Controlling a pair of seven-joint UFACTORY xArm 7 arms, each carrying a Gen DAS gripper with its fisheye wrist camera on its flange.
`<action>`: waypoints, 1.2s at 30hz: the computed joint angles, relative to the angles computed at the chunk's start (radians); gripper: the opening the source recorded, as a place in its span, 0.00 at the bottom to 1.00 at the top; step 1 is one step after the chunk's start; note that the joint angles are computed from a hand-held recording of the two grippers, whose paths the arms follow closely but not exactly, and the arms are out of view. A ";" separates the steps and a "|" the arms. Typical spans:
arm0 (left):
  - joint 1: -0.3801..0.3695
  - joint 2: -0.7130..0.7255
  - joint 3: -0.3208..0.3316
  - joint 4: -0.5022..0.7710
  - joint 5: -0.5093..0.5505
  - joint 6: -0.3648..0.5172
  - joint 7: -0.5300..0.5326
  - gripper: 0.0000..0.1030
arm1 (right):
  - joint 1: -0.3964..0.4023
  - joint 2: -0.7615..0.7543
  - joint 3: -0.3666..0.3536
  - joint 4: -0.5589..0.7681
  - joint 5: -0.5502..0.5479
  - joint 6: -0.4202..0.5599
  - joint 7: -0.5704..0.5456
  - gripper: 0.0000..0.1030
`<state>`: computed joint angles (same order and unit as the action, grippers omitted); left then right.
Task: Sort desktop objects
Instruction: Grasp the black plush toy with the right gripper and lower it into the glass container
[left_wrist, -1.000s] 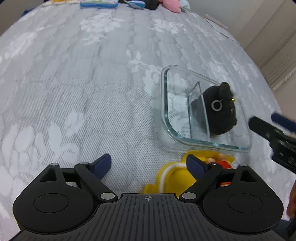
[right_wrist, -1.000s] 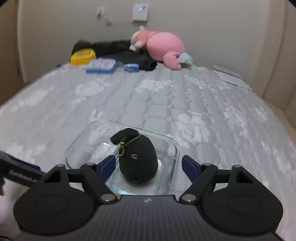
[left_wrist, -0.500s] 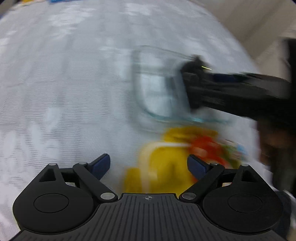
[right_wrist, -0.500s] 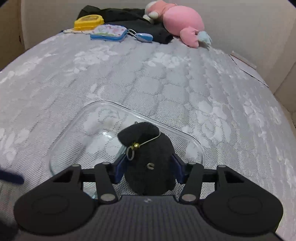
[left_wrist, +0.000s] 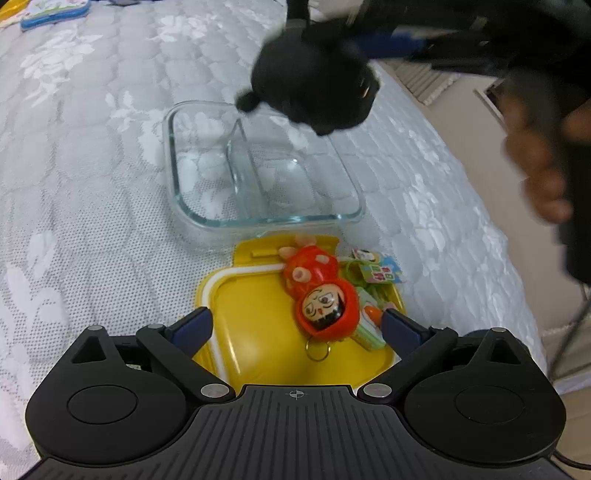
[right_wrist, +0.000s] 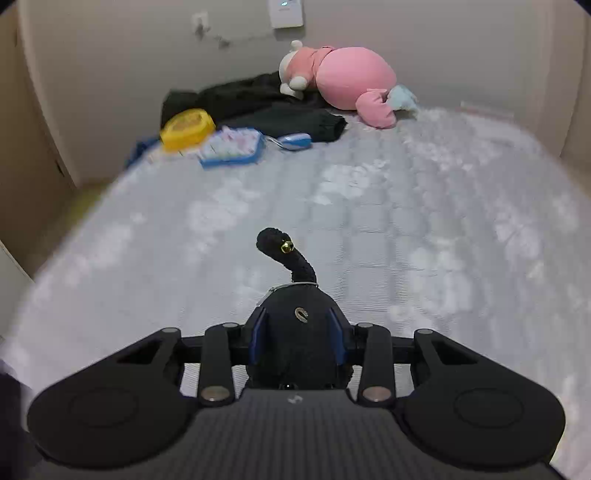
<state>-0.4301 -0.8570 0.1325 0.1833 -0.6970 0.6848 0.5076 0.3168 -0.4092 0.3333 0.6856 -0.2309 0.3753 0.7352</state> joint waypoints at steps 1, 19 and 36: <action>-0.019 0.041 0.006 0.008 -0.018 -0.030 0.016 0.98 | 0.026 0.004 -0.022 0.012 0.047 0.010 -0.002 0.37; 0.068 0.185 0.009 0.053 -0.025 -0.025 0.014 0.98 | -0.106 0.280 0.111 0.044 -0.417 -0.092 0.645 0.38; 0.081 0.230 -0.018 0.066 -0.048 -0.025 0.048 0.99 | -0.029 0.179 0.049 0.088 -0.495 0.022 0.482 0.32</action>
